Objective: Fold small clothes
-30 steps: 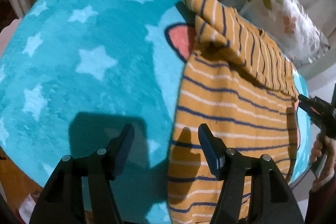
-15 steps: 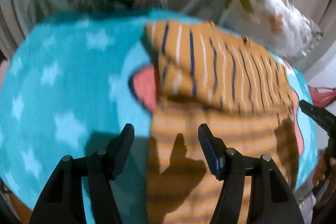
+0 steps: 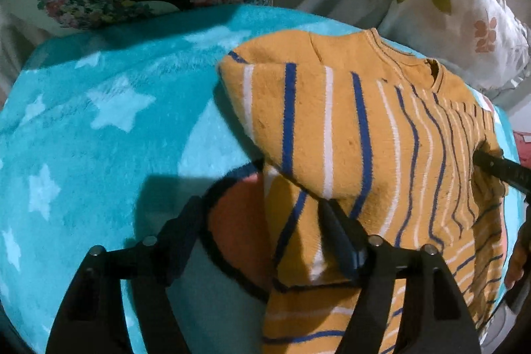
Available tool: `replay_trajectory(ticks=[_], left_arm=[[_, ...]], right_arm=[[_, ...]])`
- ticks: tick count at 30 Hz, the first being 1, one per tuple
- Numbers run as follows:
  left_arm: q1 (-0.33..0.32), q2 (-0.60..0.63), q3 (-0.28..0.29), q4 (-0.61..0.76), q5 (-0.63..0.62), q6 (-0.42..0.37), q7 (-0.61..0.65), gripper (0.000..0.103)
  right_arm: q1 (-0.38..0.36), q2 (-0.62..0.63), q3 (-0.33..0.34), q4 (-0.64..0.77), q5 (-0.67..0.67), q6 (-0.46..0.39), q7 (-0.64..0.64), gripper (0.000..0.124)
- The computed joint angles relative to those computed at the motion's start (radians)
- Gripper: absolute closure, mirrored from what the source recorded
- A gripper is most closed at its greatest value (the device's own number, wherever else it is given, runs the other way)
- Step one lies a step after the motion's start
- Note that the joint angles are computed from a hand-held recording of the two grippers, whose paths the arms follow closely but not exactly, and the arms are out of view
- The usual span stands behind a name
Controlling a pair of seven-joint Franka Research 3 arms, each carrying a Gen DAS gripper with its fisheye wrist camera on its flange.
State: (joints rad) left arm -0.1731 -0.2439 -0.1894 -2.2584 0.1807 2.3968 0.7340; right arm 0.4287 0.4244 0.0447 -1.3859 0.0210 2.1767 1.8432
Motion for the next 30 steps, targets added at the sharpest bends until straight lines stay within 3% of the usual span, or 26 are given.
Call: replay_trajectory(ticks=[3,8,15,17,24,30], left_arm=[[-0.004,-0.011,0.009,0.006,-0.029,-0.022,0.015,0.03],[-0.012,-0.069,-0.007,-0.043,-0.037,0.032,-0.032,0.03],[-0.05,-0.132,-0.066,-0.128,0.019,0.039,-0.152,0.03],[-0.074,-0.133,-0.065,-0.137,0.02,0.023,-0.139,0.03],[-0.123,-0.19,-0.083,-0.167,0.047,-0.053,-0.156,0.029],[-0.145,-0.259,-0.099,-0.193,0.025,-0.159,-0.215,0.026]], right_arm=[[0.037,0.016,-0.018,0.052,-0.087,-0.056,0.0,0.083],[0.046,-0.129,0.002,-0.131,-0.109,0.047,0.016,0.082],[0.043,-0.281,0.043,-0.375,-0.119,0.005,0.095,0.081],[0.044,-0.322,0.054,-0.432,-0.151,0.037,0.129,0.072],[0.019,-0.386,0.08,-0.517,-0.128,0.071,0.134,0.063],[0.008,-0.393,0.09,-0.546,-0.112,0.124,0.064,0.052]])
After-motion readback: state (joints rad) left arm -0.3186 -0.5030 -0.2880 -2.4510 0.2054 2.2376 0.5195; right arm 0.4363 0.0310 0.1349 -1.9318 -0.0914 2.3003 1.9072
